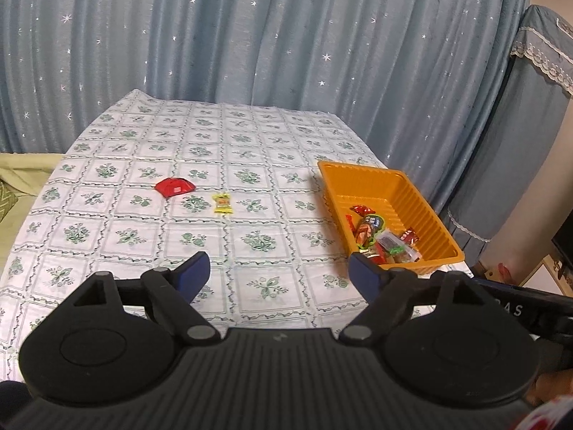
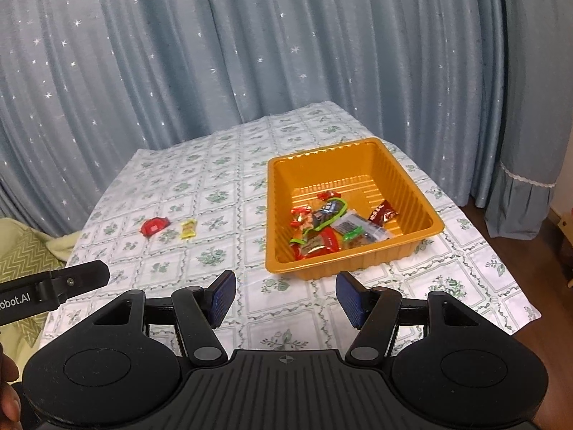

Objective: Organize snacks
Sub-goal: 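Withdraw both open tools from the tray toward the red bag and yellow packet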

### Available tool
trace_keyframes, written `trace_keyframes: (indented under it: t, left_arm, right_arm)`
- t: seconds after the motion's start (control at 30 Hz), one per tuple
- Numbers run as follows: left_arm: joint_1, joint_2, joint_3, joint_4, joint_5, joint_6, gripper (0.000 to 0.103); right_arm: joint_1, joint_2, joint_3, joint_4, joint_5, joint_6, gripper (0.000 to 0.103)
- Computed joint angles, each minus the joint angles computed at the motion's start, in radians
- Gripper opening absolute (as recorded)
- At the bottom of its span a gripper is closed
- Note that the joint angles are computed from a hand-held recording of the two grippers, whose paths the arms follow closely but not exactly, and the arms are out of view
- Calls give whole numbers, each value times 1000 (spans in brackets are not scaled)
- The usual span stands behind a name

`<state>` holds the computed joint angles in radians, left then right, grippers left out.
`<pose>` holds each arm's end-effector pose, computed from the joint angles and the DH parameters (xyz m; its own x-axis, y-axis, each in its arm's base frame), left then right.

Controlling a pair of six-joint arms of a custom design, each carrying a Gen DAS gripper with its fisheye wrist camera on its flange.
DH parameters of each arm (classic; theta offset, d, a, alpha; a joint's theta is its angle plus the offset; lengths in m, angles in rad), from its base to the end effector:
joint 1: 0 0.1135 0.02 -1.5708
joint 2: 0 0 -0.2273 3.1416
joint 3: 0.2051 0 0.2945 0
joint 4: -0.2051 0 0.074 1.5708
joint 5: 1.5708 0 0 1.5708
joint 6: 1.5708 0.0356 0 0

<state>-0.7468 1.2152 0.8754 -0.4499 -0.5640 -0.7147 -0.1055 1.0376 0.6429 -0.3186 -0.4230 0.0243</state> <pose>0.2375 -0.1939 0.2131 -0.5888 -0.2097 -0.7806 -0.1166 0.9777 -0.1747 0.2742 -0.0143 0.1841 -0.6557 0.0917 -0.7495 -0.1968 0.9375 0.2869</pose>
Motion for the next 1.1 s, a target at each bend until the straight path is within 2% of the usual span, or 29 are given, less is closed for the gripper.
trace_keyframes:
  t: [0.77, 1.1]
  left_arm:
    - [25, -25, -41, 7, 20, -13, 83]
    - [125, -85, -100, 39, 76, 65, 83]
  right_arm:
    - [38, 10, -7, 13, 13, 12, 62]
    - [141, 65, 12, 64, 39, 32, 62]
